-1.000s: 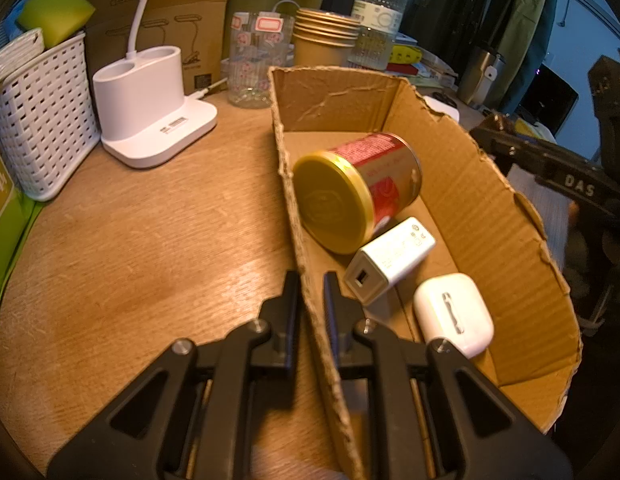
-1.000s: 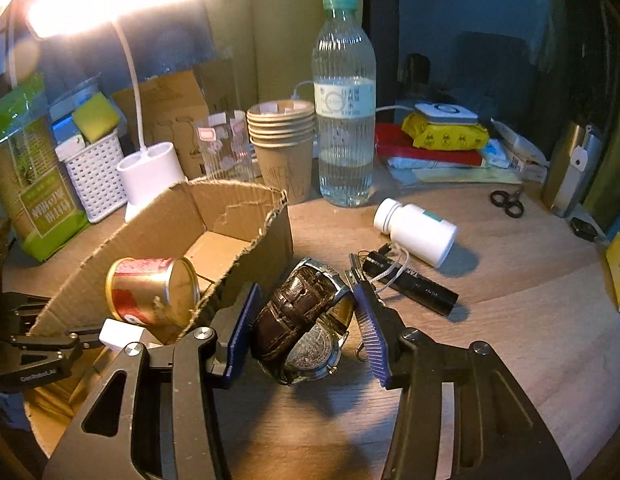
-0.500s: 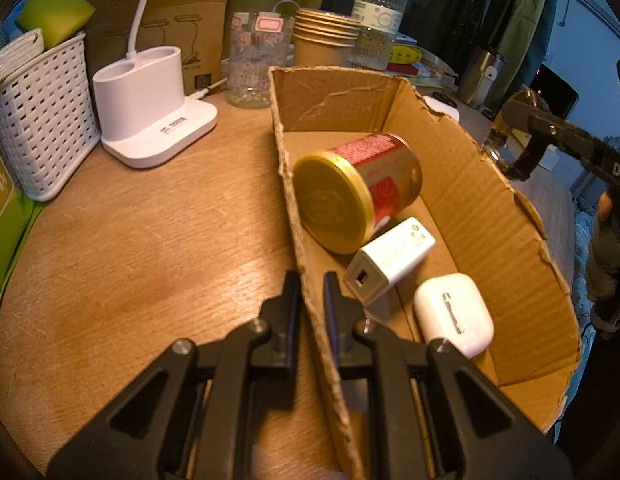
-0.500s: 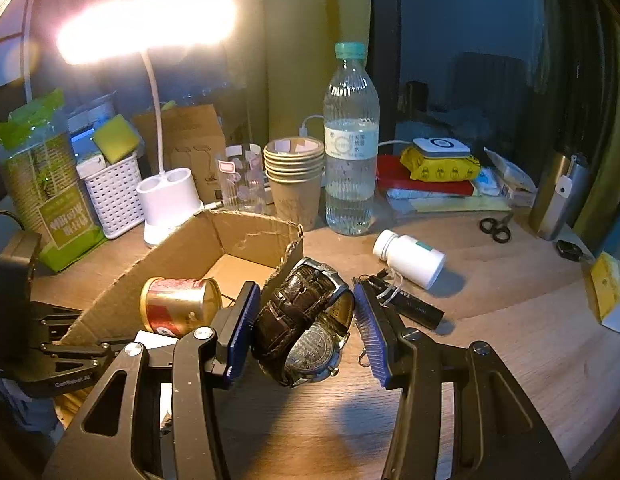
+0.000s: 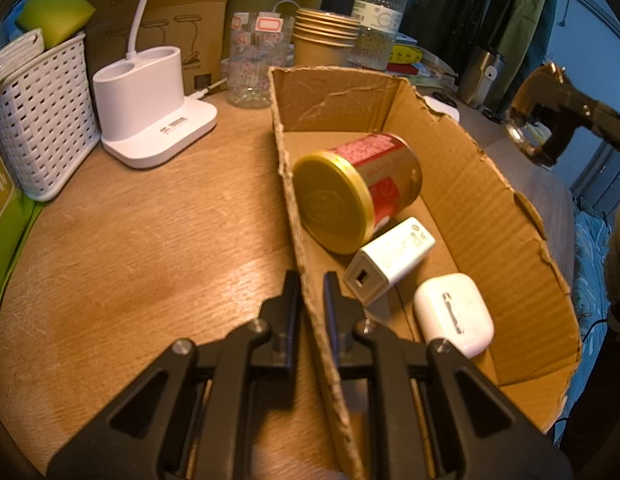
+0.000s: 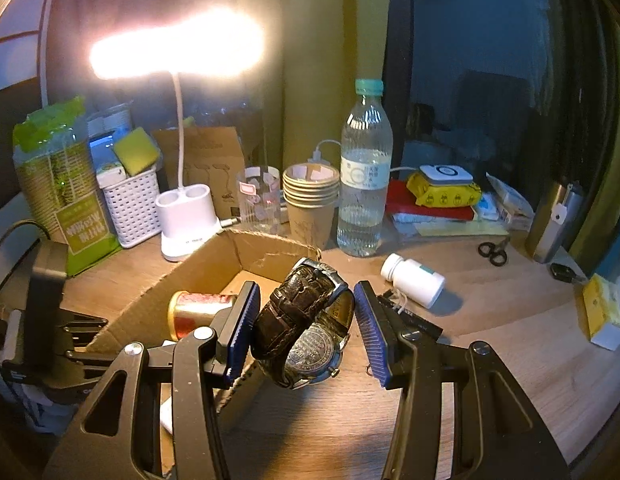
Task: Organize rigid objects
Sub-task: 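Carry the watch into the box with the right gripper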
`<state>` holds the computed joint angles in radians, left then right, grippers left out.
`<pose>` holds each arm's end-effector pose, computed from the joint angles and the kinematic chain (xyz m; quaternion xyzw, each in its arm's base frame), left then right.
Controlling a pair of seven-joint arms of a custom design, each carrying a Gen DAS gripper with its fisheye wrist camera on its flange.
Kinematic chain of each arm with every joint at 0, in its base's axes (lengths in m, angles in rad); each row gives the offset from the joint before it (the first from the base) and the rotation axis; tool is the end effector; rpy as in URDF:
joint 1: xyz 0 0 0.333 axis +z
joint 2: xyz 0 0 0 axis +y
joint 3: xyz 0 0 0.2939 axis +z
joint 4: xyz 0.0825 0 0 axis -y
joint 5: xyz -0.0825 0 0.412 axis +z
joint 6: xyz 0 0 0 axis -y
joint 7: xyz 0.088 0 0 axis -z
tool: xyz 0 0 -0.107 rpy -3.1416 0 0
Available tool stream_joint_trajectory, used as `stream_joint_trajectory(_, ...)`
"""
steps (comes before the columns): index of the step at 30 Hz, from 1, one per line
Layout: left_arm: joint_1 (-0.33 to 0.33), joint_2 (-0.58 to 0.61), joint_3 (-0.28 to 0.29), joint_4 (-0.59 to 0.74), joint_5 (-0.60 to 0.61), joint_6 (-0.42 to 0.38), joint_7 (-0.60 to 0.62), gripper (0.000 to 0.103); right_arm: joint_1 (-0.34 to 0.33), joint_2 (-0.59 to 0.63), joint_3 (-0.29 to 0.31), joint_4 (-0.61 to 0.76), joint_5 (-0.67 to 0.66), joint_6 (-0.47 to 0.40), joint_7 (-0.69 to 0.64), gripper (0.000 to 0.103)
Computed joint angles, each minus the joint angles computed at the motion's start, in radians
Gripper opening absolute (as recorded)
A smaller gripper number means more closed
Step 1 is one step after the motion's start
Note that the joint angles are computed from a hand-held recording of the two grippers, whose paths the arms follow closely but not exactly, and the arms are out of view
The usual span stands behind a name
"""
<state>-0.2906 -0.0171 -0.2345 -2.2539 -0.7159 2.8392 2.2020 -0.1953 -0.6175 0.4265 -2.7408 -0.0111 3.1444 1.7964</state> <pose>0.5169 -0.2601 0.3901 -0.4659 0.8165 -0.3325 0.0752 0.4238 0.1035 0.4704 -0.6436 0.5976 -0.3506 0.3251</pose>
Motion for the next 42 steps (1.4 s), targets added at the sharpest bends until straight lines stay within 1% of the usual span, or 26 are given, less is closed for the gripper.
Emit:
stream_joint_trajectory(11,0.0,0.0,0.0,0.0,-0.001,0.0,0.0,0.013,0.043,-0.009,0.01,0.016,-0.007,-0.003,-0.011,0.051)
stream_joint_trajectory(19,0.0,0.0,0.0,0.0,0.0,0.0,0.0,0.013,0.086,0.039,0.003,0.038,-0.01,-0.003,-0.029,0.051)
stream_joint_trajectory(25,0.0,0.0,-0.001,-0.001,-0.001,0.001,0.0,0.013,0.088,0.076,0.014,0.053,-0.017,-0.009,-0.023,0.051)
stream_joint_trajectory(31,0.0,0.0,-0.001,-0.001,-0.001,0.001,0.0,0.013,0.116,0.103,-0.009,0.054,-0.027,-0.025,-0.023,0.051)
stream_joint_trajectory(34,0.0,0.0,0.0,0.0,-0.001,0.001,0.001,0.013,0.107,0.112,-0.004,0.055,-0.038,-0.033,-0.01,0.051)
stream_joint_trajectory(38,0.0,0.0,0.0,0.0,-0.001,0.001,0.0,0.013,0.069,0.122,0.03,0.065,-0.077,-0.062,0.026,0.051)
stream_joint_trajectory(42,0.0,0.0,0.0,0.0,-0.001,0.001,0.0,0.013,0.027,0.132,0.069,0.079,-0.145,-0.086,0.077,0.051)
